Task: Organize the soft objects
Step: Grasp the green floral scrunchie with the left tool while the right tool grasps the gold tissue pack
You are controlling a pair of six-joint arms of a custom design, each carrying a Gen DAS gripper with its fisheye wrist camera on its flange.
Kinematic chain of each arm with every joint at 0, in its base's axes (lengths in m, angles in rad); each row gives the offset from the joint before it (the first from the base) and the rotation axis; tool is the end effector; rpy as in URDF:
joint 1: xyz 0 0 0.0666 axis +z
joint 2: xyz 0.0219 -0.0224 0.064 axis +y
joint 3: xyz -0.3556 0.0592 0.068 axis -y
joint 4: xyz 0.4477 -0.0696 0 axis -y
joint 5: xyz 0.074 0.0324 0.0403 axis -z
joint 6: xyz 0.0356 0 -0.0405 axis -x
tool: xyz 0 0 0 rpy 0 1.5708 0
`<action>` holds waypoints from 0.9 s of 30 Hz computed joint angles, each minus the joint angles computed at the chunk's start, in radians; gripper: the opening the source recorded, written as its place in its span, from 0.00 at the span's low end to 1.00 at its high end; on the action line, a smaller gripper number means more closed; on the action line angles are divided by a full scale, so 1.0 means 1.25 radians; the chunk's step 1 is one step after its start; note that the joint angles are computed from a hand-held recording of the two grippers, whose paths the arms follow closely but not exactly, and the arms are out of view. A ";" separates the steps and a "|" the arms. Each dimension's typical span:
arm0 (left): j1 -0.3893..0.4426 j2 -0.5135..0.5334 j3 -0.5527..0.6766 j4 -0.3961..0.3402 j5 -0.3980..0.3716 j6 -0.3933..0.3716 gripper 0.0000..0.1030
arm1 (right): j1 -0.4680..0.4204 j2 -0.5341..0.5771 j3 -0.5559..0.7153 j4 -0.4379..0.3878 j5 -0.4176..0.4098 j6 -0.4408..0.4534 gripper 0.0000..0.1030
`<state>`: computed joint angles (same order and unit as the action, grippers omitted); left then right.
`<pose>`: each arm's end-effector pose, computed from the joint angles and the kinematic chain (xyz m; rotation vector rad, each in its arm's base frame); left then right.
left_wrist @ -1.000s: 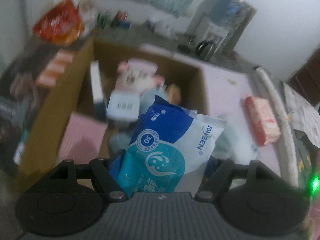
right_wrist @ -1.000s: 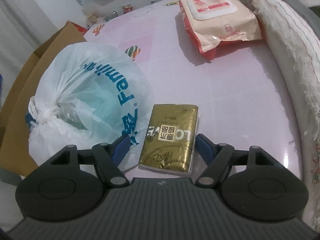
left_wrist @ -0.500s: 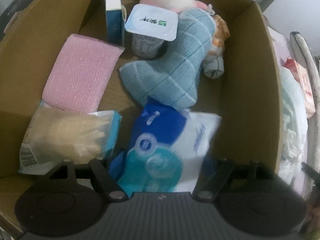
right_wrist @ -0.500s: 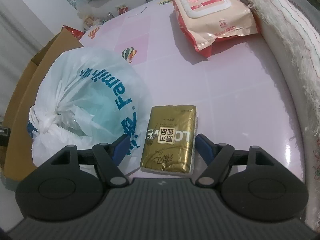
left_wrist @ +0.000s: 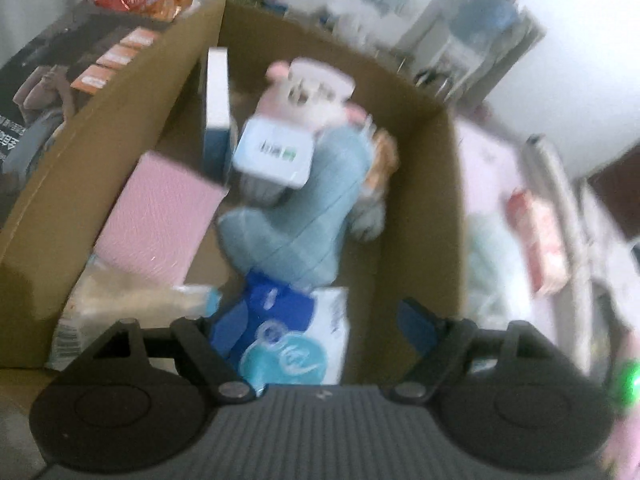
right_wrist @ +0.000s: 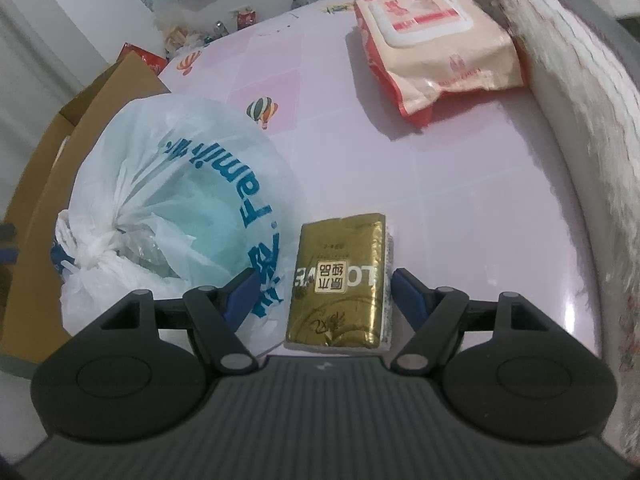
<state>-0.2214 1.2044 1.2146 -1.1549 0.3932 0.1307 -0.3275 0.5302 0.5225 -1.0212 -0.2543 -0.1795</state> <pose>0.4356 -0.1124 0.3941 0.2406 2.7144 -0.6370 0.2423 -0.0733 0.2726 0.5563 2.5114 0.2749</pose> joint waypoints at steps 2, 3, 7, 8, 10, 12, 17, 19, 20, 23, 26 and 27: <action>0.003 -0.010 -0.010 0.031 0.024 0.035 0.81 | 0.019 0.017 0.008 0.005 0.024 0.009 0.71; 0.002 -0.018 -0.019 0.045 0.024 0.045 0.81 | 0.029 0.025 0.011 0.006 0.039 0.011 0.71; -0.019 -0.024 -0.038 0.087 -0.029 0.043 0.81 | 0.045 0.042 0.010 0.007 0.078 0.023 0.66; -0.021 -0.024 -0.038 0.088 -0.036 0.037 0.81 | 0.051 0.038 0.009 0.004 0.095 0.029 0.59; -0.019 -0.027 -0.040 0.093 -0.043 0.028 0.81 | 0.059 0.025 0.007 -0.003 0.127 0.033 0.51; -0.012 -0.030 -0.042 0.107 -0.040 0.027 0.81 | 0.042 0.011 0.001 -0.008 0.114 0.034 0.50; -0.005 -0.025 -0.039 0.104 -0.034 -0.005 0.81 | -0.030 -0.031 -0.010 -0.025 0.049 0.010 0.49; -0.011 -0.042 -0.050 0.111 -0.039 -0.020 0.81 | -0.069 -0.065 -0.015 -0.038 0.005 0.001 0.49; -0.015 -0.057 -0.059 0.121 -0.033 -0.035 0.81 | -0.087 -0.082 -0.016 -0.046 -0.018 -0.001 0.49; -0.043 -0.108 -0.077 0.131 -0.010 -0.085 0.82 | -0.156 -0.139 -0.021 -0.084 -0.107 -0.004 0.50; -0.087 -0.162 -0.084 0.121 0.050 -0.133 0.87 | -0.196 -0.205 -0.031 -0.123 -0.146 -0.003 0.50; -0.106 -0.179 -0.087 0.119 0.068 -0.151 0.89 | -0.211 -0.231 -0.035 -0.138 -0.163 -0.001 0.50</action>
<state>-0.3539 0.9808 1.1061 -1.0063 0.4777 -0.0577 -0.5910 0.2418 0.4789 -1.1932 -0.4584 -0.1806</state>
